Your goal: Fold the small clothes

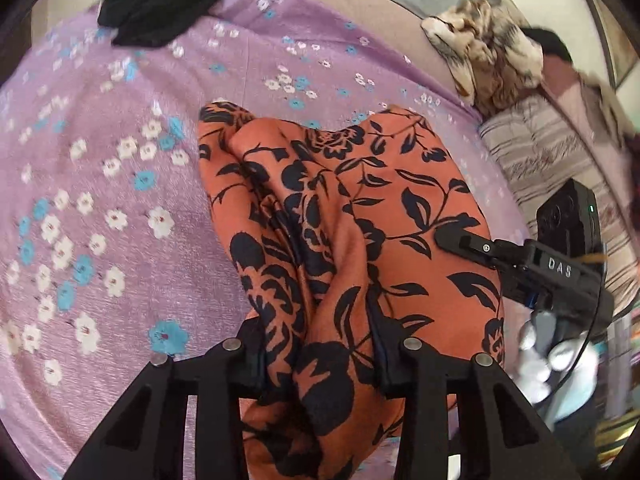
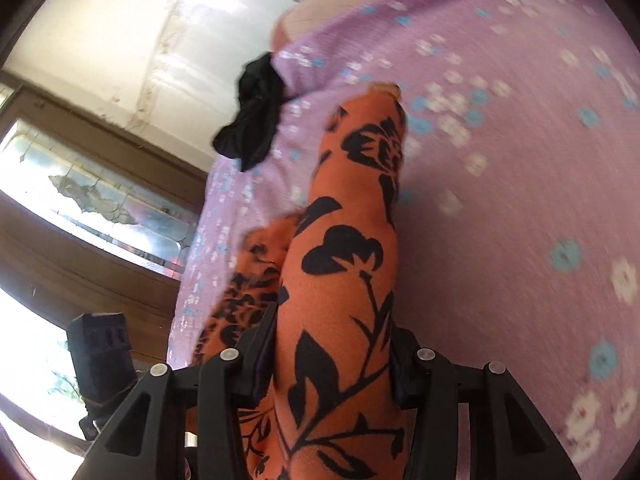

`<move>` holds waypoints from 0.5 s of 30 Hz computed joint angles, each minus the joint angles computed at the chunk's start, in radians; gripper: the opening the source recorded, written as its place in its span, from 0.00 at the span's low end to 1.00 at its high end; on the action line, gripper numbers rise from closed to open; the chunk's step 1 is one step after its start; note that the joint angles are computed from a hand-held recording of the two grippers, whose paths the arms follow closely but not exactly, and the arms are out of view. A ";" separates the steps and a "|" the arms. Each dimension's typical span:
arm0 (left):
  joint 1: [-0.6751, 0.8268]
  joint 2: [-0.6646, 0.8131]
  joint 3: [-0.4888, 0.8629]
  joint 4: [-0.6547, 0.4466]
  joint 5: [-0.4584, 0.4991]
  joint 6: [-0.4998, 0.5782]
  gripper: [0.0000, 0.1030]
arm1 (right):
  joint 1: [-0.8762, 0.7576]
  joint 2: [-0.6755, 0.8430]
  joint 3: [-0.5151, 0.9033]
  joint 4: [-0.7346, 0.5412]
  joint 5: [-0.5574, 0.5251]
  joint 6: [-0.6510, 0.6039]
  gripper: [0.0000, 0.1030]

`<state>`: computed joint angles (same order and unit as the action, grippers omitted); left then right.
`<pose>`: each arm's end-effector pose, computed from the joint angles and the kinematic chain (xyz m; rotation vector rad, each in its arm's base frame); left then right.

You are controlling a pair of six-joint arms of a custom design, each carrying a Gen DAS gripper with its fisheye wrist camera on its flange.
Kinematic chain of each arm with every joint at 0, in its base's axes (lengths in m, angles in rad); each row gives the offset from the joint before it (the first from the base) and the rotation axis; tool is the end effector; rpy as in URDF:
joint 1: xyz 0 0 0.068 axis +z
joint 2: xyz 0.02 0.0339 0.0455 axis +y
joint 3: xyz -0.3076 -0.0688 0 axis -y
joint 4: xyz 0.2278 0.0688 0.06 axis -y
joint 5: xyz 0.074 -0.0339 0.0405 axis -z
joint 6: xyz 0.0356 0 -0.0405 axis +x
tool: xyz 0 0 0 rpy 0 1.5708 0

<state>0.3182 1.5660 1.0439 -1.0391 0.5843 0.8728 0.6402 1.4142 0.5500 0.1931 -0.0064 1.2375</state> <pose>0.2406 0.0586 0.2558 0.7506 2.6226 -0.6719 0.2015 0.1504 0.2149 0.7161 2.3389 0.9577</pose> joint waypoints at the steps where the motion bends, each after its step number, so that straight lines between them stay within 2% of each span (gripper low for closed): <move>1: -0.001 -0.015 -0.013 0.016 -0.008 0.005 0.40 | -0.015 0.001 -0.019 0.002 -0.018 0.012 0.46; 5: 0.002 0.033 0.026 0.007 -0.037 -0.037 0.49 | -0.053 0.014 -0.045 0.016 -0.053 0.017 0.54; 7: 0.004 0.064 0.072 -0.033 -0.035 -0.047 0.52 | -0.047 -0.017 -0.026 -0.062 -0.036 0.006 0.56; 9: 0.013 0.055 0.096 -0.044 -0.024 -0.048 0.53 | -0.022 -0.034 0.066 -0.221 0.039 -0.034 0.57; 11: 0.017 0.023 0.099 -0.015 -0.023 -0.065 0.58 | 0.029 -0.067 0.158 -0.382 0.190 -0.087 0.57; 13: 0.017 -0.031 0.064 0.062 -0.039 -0.086 0.59 | 0.069 -0.088 0.209 -0.444 0.307 -0.148 0.58; 15: -0.007 -0.073 0.015 0.145 -0.083 -0.108 0.60 | 0.106 -0.124 0.214 -0.406 0.349 -0.205 0.59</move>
<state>0.3111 1.4926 1.0585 -0.8938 0.5013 0.7649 0.7458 1.2905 0.7640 -0.2125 0.3428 1.0324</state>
